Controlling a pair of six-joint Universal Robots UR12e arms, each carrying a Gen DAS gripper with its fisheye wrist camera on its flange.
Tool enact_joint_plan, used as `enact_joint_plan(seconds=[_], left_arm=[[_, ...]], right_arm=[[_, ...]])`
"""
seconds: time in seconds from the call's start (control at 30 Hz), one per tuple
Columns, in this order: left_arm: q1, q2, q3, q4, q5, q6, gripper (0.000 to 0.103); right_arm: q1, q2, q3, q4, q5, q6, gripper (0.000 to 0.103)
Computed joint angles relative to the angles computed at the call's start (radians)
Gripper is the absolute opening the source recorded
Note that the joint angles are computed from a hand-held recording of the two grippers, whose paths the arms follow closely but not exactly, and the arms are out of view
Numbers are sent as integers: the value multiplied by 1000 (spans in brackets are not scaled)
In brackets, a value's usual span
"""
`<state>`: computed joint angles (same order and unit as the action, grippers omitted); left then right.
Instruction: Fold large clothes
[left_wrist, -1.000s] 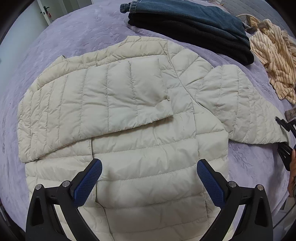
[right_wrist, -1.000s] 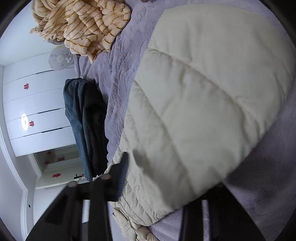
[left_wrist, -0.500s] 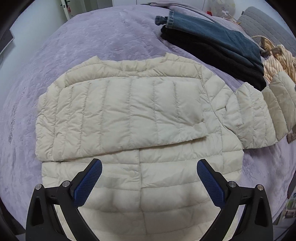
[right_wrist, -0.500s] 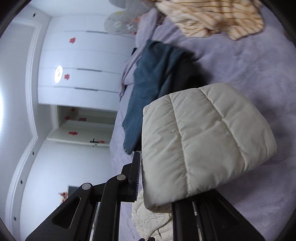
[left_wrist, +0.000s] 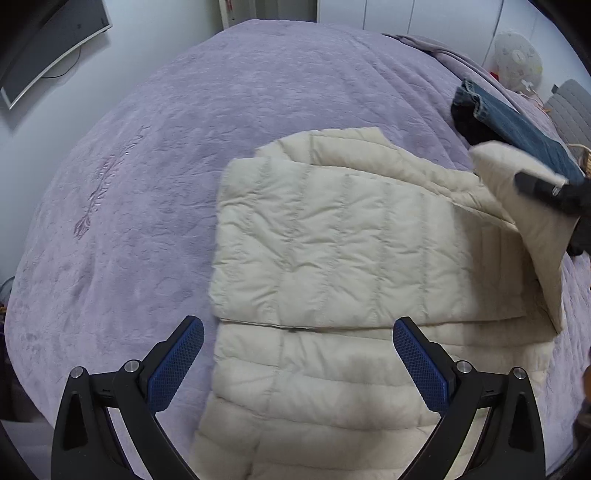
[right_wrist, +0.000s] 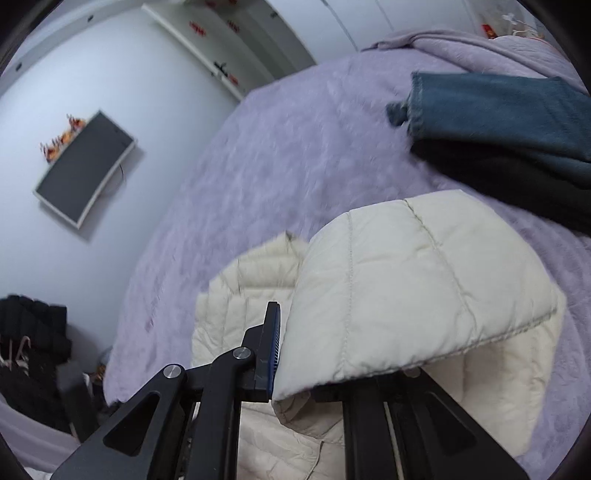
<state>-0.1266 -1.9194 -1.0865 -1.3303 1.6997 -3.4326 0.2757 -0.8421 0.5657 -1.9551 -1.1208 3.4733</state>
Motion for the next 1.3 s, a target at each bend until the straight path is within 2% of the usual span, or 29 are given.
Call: enact_joint_plan(seconds=[0.07, 0.13, 0.27, 0.3, 0.33, 0.37, 0.4, 0.47, 0.57, 0.63, 0.77, 0.8, 0.83, 0.87, 0.9, 0.93, 1.03, 1.13, 1.2, 1.27, 1.3], left_arm=[[14, 5, -17, 12, 5, -1, 103], [23, 7, -31, 24, 12, 3, 103], [37, 10, -55, 42, -4, 14, 103], [40, 12, -61, 47, -11, 14, 103], [43, 13, -66, 50, -17, 15, 103], [45, 14, -69, 52, -21, 14, 103], [47, 15, -71, 54, -23, 14, 103], [51, 14, -72, 54, -28, 10, 103], [58, 17, -73, 60, -30, 7, 103], [63, 21, -76, 70, -25, 9, 103], [72, 25, -80, 81, -20, 16, 103], [73, 25, -79, 80, -16, 17, 103], [74, 25, -79, 80, -13, 17, 103], [76, 25, -78, 79, -13, 13, 103], [78, 26, -78, 78, -15, 6, 103], [81, 27, -78, 78, -17, -1, 103], [87, 33, -81, 81, -4, -22, 103], [94, 37, -82, 89, 16, -31, 103], [98, 36, -78, 91, 29, -36, 103], [101, 33, -71, 92, 36, -41, 103], [102, 32, -68, 94, 39, -43, 103]], right_arm=[[24, 40, -42, 86, -24, -22, 14], [39, 57, -46, 133, -61, -25, 14], [61, 24, 33, 115, -121, -31, 19], [61, 20, 41, 109, -120, -40, 34], [63, 17, 44, 109, -116, -51, 62], [65, 19, 35, 116, -116, -61, 73], [71, 21, 23, 122, -129, -66, 80], [74, 18, 5, 150, -140, -80, 80], [69, -11, 39, 133, -142, -53, 80], [65, -43, 88, 79, -150, 17, 80], [38, -110, 220, -80, -155, 236, 80], [32, -115, 235, -109, -156, 278, 68], [28, -109, 231, -117, -152, 305, 36], [25, -99, 218, -109, -139, 312, 23], [25, -89, 202, -109, -130, 300, 19], [30, -76, 177, -104, -134, 263, 19], [58, -23, 65, -40, -144, 85, 19], [96, 38, -62, 98, -167, -107, 19], [118, 72, -130, 198, -191, -197, 19], [130, 96, -173, 273, -199, -230, 25], [131, 96, -172, 287, -191, -227, 44]])
